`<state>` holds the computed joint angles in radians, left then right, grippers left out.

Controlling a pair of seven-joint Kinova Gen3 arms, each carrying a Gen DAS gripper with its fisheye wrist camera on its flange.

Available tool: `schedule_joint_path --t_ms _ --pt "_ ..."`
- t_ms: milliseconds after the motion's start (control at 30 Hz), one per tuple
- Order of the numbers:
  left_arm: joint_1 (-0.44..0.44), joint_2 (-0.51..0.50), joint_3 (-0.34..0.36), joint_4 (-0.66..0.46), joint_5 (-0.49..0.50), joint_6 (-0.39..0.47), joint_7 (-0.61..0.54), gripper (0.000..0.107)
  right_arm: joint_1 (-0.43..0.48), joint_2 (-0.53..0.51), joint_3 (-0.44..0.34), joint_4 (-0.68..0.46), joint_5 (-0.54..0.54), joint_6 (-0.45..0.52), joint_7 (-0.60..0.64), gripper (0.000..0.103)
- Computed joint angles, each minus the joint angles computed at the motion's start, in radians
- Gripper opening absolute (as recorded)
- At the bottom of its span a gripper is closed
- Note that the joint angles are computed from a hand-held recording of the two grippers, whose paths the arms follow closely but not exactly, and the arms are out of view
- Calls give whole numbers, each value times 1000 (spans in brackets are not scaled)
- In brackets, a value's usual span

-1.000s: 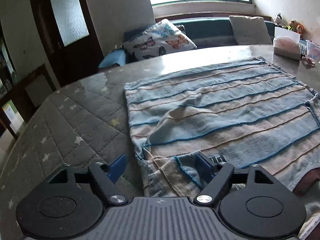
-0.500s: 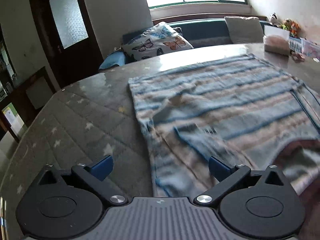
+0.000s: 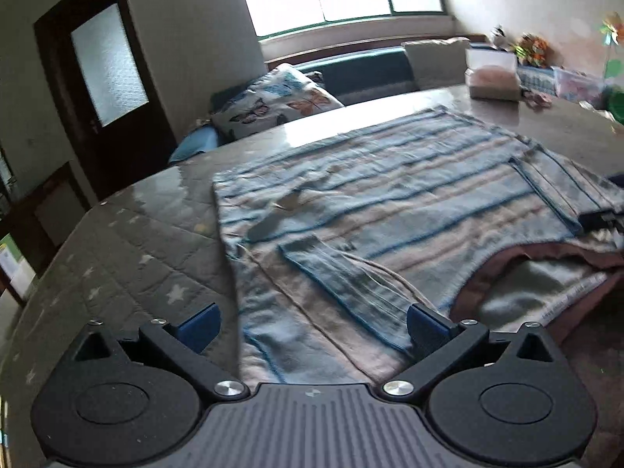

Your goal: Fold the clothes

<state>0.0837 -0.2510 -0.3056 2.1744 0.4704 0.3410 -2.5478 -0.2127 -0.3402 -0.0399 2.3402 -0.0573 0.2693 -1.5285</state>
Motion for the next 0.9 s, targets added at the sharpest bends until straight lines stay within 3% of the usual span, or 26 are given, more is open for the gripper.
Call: schedule_joint_path --t_ms 133,300,600,900 --pt "4 -17 -6 23 -14 -17 -1 103 39 -13 -52 -24 39 45 -16 103" --pt "0 -58 -28 41 -34 -18 26 103 10 -46 -34 -30 43 32 7 103" --pt "-134 -80 26 66 -173 -53 257 103 -6 -1 -13 -42 23 25 11 103" --pt "-109 -87 -20 64 -230 -41 311 103 -15 11 5 -47 10 42 43 103"
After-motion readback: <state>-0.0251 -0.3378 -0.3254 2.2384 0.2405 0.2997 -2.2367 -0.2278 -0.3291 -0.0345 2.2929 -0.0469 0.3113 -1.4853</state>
